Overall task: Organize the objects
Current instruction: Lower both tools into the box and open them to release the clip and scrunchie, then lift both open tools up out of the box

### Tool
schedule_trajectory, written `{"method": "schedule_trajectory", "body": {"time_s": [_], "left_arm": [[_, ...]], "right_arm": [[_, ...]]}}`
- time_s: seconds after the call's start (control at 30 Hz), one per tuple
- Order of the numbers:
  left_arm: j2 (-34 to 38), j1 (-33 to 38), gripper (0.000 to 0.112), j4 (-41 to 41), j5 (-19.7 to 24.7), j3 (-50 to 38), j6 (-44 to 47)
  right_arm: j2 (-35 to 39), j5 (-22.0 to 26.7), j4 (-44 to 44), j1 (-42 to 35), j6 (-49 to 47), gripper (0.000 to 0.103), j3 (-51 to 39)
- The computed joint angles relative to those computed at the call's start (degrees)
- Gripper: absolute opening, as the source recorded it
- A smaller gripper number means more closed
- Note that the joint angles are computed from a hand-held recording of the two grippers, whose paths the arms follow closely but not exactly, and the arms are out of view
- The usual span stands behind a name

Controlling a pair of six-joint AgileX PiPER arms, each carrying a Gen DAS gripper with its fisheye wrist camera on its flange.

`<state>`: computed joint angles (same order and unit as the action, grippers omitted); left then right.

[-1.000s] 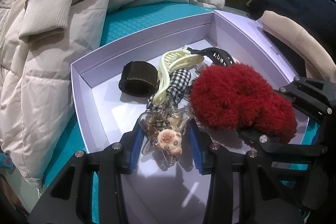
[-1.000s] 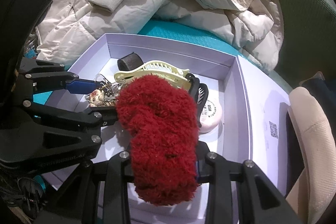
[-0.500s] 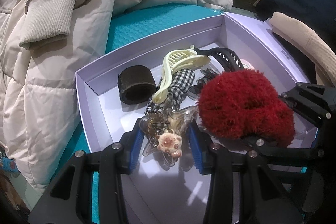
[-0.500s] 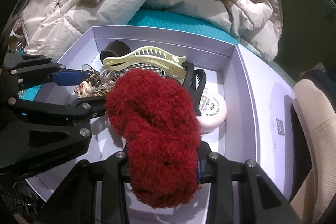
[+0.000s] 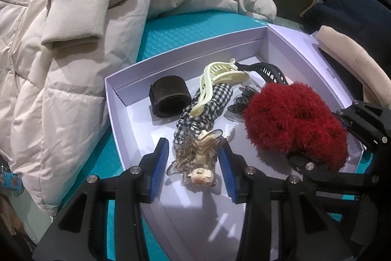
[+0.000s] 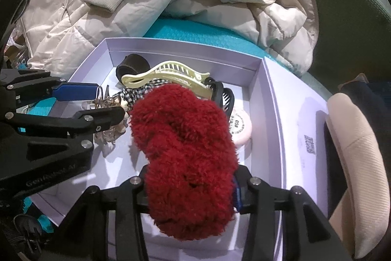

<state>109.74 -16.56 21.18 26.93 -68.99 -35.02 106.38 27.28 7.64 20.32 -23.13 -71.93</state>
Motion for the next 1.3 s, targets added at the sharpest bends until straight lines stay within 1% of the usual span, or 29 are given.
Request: {"method": "schedule_trajectory", "body": {"time_s": [0.1, 0.2, 0.3, 0.47, 0.53, 0.67, 0.73, 0.93, 1.03, 1.2, 1.3], "left_arm": [[-1.1, -0.6, 0.04, 2.4, 1.3, 0.5, -3.0], [-2.3, -0.9, 0.04, 2.5, 2.0, 1.0, -3.3], [-3.9, -1.4, 0.045, 3.5, 2.9, 1.7, -4.3], [-7.5, -2.5, 0.054, 6.1, 4.1, 3.0, -7.2], [-8.7, -2.8, 0.055, 6.8, 4.7, 3.2, -7.9], [-10.6, -2.7, 0.057, 4.9, 6.5, 3.2, -6.7], [-11.8, -2.6, 0.057, 4.6, 6.9, 3.7, -6.8], [-16.6, -3.4, 0.059, 6.4, 8.5, 5.7, -8.9], [-19.1, -3.9, 0.062, 7.0, 9.7, 6.5, -9.7], [-23.3, -4.6, 0.063, 6.8, 12.3, 7.5, -9.7], [-25.7, -5.8, 0.067, 8.7, 14.8, 7.7, -11.4]], "right_arm": [[-0.8, -0.2, -3.9, 0.4, 3.6, 0.05, 0.4], [-2.1, 0.2, -5.3, 0.4, 5.2, 0.053, 0.7], [-3.6, 0.6, -6.8, 0.3, 6.8, 0.056, 0.9], [-5.8, 1.1, -6.6, -0.1, 6.7, 0.057, 1.3], [-7.2, 1.0, -6.7, -0.2, 6.7, 0.057, 1.8], [-10.0, 0.0, -6.9, -0.2, 7.4, 0.057, 3.2], [-11.1, -0.1, -7.3, -0.2, 7.6, 0.059, 3.5], [-15.0, 0.3, -9.0, 0.8, 8.5, 0.06, 4.1], [-17.1, 0.7, -9.6, 1.4, 9.0, 0.06, 4.6], [-20.6, 1.9, -11.9, 2.8, 11.9, 0.061, 5.2], [-23.0, 2.6, -12.7, 3.5, 13.2, 0.062, 5.8]]}}
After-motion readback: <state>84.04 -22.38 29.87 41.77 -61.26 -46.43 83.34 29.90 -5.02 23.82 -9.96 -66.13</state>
